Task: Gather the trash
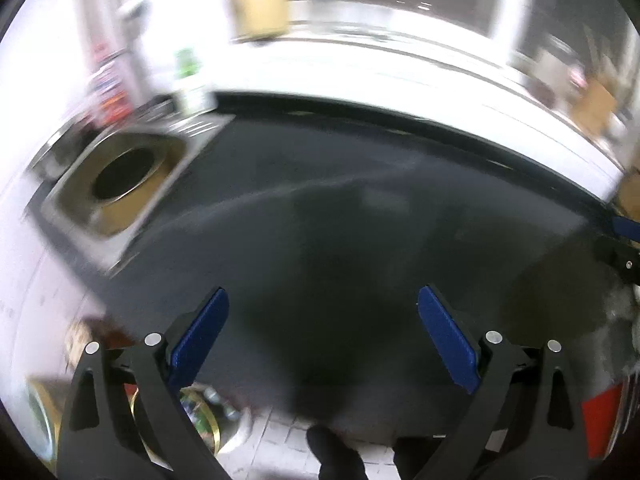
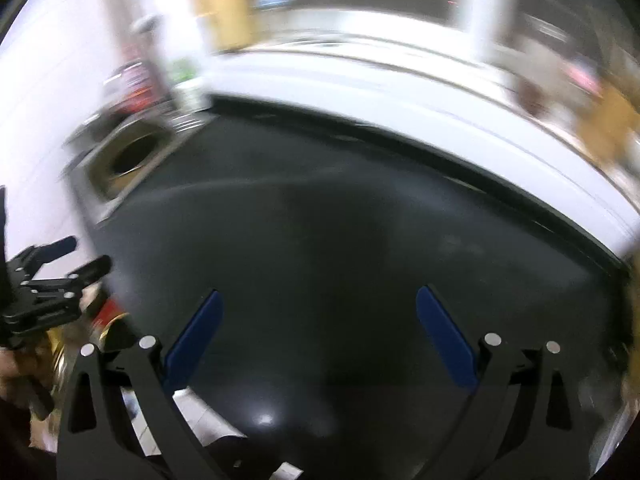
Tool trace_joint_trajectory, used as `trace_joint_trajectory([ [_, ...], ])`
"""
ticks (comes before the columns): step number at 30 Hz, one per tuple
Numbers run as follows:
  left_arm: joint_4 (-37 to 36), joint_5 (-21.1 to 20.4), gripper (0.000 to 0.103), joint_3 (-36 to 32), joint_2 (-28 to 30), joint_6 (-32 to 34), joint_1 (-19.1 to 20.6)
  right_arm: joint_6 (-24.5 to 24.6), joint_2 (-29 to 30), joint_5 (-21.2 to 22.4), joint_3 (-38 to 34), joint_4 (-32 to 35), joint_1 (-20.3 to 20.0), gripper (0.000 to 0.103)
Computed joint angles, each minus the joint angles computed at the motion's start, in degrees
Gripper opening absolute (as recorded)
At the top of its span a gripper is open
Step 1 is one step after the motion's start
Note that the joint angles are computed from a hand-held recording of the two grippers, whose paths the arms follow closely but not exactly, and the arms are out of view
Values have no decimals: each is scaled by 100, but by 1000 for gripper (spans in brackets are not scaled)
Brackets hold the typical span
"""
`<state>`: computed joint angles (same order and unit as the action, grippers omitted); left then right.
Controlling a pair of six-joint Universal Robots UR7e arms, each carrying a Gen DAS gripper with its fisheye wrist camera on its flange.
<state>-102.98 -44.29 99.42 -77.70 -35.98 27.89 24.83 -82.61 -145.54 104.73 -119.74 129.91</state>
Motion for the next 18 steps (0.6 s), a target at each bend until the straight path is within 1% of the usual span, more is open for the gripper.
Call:
trace_joint_trajectory([
  [1,-153,-44,93,-71,170,130,-23,358,-262,-199,63,282,-44,94],
  [3,-424,-228,93,-299,593,442,-59,893,-558,-449,123,741,-98,94],
  [4,-492,-273,93,-359,709,536,-70,1184,-746,-587,149,1015,-140,94],
  [6,-623,-398,93,-485,946,712,-120,1613,-965,-695,170,1453,-174,94],
  [7,-677,-489,93,-585,1106,813,-148,1765,-1104,-739,196,1567,-219,94],
  [8,-697,-520,93,-660,1229,864,-176,1787,-1207,-747,221,1575,-243,94],
  [10,-729,-587,93,-770,1416,964,-246,2066,-1341,-779,211,1860,-239,94],
  [15,-741,-622,93,-975,1683,1120,-246,2064,-1471,-762,238,1823,-336,94],
  [18,-736,-608,93,-1016,1739,1128,-239,1900,-1476,-714,240,1668,-439,94],
])
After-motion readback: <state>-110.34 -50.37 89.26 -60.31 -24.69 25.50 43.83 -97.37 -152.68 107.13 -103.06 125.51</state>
